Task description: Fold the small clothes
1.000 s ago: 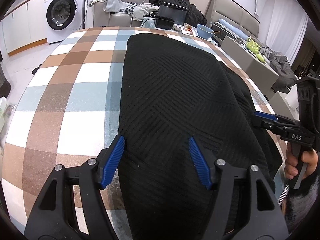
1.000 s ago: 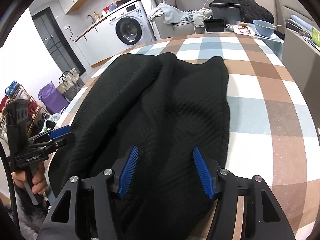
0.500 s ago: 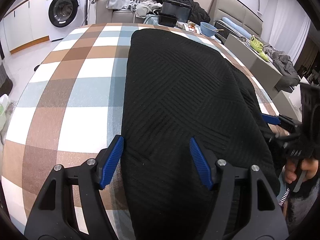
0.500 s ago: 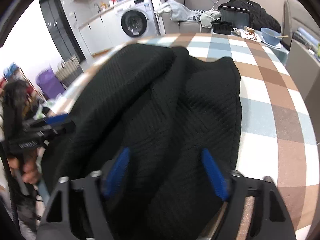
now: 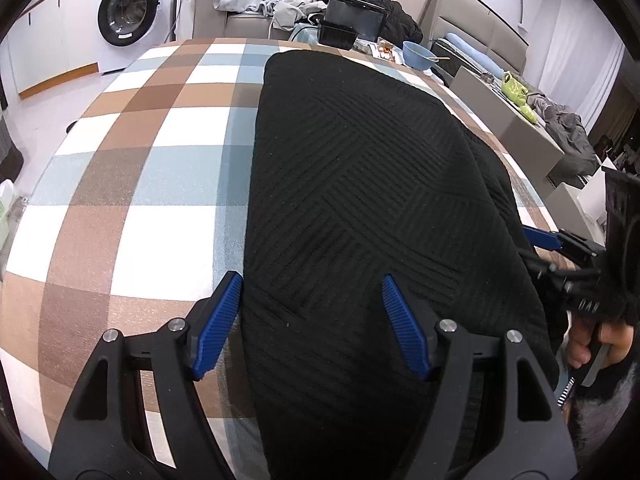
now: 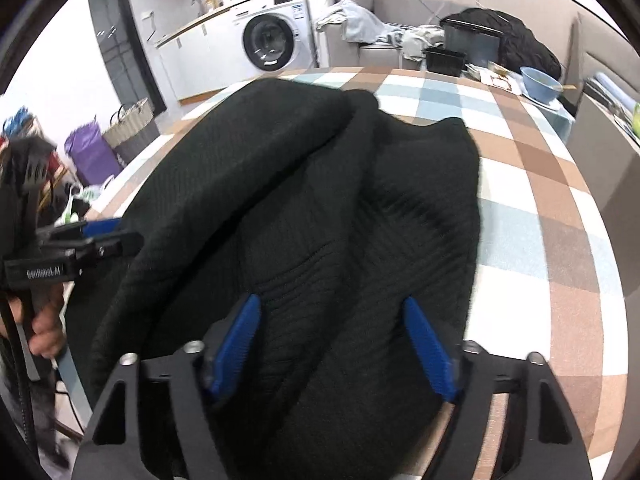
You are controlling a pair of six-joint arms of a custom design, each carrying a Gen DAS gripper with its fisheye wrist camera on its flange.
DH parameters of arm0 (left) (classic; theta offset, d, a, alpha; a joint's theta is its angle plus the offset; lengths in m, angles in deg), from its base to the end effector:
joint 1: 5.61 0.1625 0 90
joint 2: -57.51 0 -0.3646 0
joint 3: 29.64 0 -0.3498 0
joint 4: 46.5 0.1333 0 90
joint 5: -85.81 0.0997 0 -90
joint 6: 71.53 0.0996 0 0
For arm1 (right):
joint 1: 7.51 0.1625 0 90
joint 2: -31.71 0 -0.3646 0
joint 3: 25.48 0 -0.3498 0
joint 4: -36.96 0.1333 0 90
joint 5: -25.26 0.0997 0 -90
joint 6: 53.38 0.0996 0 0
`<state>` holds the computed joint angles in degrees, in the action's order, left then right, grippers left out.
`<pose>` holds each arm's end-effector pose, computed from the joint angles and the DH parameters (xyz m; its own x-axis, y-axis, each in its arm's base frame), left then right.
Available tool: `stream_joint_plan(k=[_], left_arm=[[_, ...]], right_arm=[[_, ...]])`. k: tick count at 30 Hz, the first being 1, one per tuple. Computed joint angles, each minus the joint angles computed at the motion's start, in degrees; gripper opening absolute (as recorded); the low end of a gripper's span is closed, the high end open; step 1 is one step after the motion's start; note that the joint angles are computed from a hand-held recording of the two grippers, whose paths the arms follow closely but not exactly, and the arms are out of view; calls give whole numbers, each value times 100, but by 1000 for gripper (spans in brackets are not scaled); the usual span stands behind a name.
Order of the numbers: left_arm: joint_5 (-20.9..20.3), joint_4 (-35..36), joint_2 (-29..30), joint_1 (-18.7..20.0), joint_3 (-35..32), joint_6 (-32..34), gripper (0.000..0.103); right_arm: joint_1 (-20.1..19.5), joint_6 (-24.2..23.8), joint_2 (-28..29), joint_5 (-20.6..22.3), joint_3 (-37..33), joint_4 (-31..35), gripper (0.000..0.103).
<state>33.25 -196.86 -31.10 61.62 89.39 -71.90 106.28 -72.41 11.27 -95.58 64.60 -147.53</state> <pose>0.0099 -0.4774 0.3311 -0.8517 0.0224 -0.5236 0.3299 0.7992 -0.5025 0.3132 -0.5065 -0.0738 -0.7055 -0.4118 0.5768 -0.6305 0.7363 -0.2456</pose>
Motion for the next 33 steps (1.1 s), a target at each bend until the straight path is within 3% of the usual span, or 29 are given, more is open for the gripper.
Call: stream_joint_plan(k=[4, 8, 11, 15, 19, 23, 26, 28, 31, 32, 33], left_arm=[[-39, 11, 6, 27, -21, 42, 68], [-13, -80, -12, 16, 20, 126, 59], [5, -169, -34, 11, 58, 160, 46], [44, -153, -80, -24, 69, 227, 39], [101, -194, -202, -106, 108, 149, 39], [45, -443, -410, -259, 196, 299, 39], [14, -405, -497, -387, 195, 299, 40], [-16, -269, -495, -456, 167, 241, 46], [79, -175, -455, -609, 204, 269, 50], [85, -137, -430, -646, 203, 278, 50], [85, -99, -410, -686, 197, 258, 50]], right_arm=[[-123, 317, -207, 227, 98, 103, 57], [-117, 580, -158, -160, -143, -220, 57], [-172, 803, -149, -472, -358, -26, 57], [-254, 713, -36, -309, -796, 805, 28], [-88, 723, -22, -592, -824, 571, 28], [-121, 702, -330, 286, -358, 49, 44], [-174, 807, -312, 742, -497, 623, 44], [-181, 953, -124, 680, -819, 1164, 43], [-191, 998, 76, 662, -1108, 1446, 25], [-170, 965, 141, 624, -1216, 1451, 11], [-160, 975, 138, 655, -1222, 1518, 5]])
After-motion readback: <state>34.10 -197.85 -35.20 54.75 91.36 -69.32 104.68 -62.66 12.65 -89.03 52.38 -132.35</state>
